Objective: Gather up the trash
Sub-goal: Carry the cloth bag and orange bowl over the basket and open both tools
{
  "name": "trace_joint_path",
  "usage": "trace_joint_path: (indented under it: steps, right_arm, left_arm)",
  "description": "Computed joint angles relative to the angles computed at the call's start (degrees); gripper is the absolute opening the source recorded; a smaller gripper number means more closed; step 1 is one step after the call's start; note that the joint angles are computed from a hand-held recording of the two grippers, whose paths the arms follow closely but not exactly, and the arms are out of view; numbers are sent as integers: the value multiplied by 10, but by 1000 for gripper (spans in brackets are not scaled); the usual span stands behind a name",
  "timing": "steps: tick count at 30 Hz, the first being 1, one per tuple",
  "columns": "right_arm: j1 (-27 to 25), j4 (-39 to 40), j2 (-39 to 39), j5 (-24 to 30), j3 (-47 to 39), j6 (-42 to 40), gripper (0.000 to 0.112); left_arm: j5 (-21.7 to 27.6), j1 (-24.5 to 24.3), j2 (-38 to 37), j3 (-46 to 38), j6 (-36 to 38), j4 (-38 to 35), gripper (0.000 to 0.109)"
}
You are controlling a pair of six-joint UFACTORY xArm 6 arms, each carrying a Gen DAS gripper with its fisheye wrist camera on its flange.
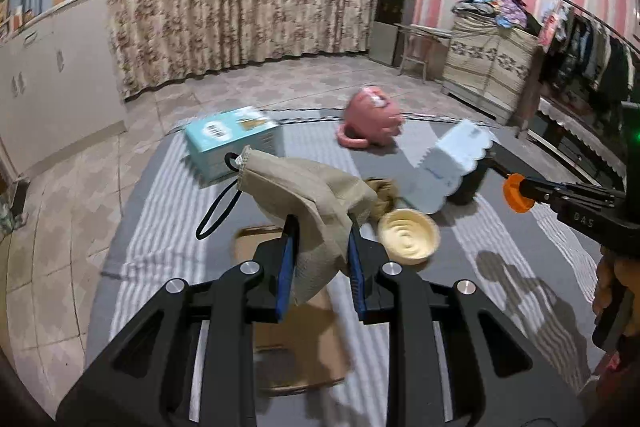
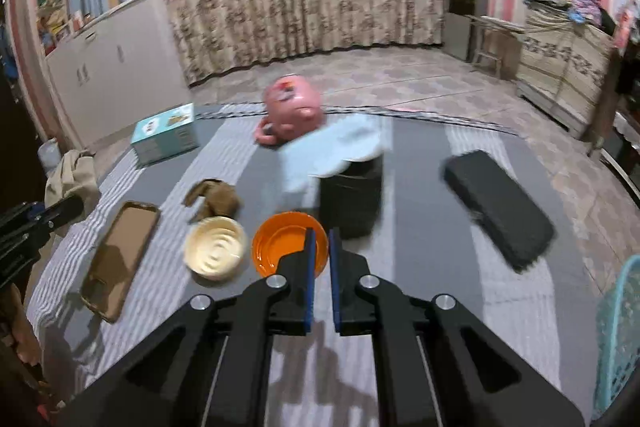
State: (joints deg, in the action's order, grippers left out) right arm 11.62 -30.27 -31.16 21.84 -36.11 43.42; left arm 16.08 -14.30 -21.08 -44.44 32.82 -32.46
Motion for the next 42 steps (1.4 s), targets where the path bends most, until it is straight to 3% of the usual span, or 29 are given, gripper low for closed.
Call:
trace_joint_path:
  steps: [9,16,19,27,35,42]
  right_arm:
    - [-114,31,-192,23,121,-66,7]
    - [-257,136,-335,43,184,-204,7]
    - [-342,243,-373,39,201,-305,7]
    - [-476,408,-381,30,205,-483,7]
    - [-582,520,-357,36,198,-609,7]
    - [-642,581,-323,25,187,-677,7]
  left_arm:
    - [-35,-91,2,-1,-71,48,23]
    - [-66,-168,30,-23,-161,124,23]
    - [-78,-202,44,-35,-207,171,23]
    - [-100,-295,103,-92,-312,280,23]
    - [-112,-368,169,-155,-388,367,23]
    - [-114,-426,222,-202,-345,312,23]
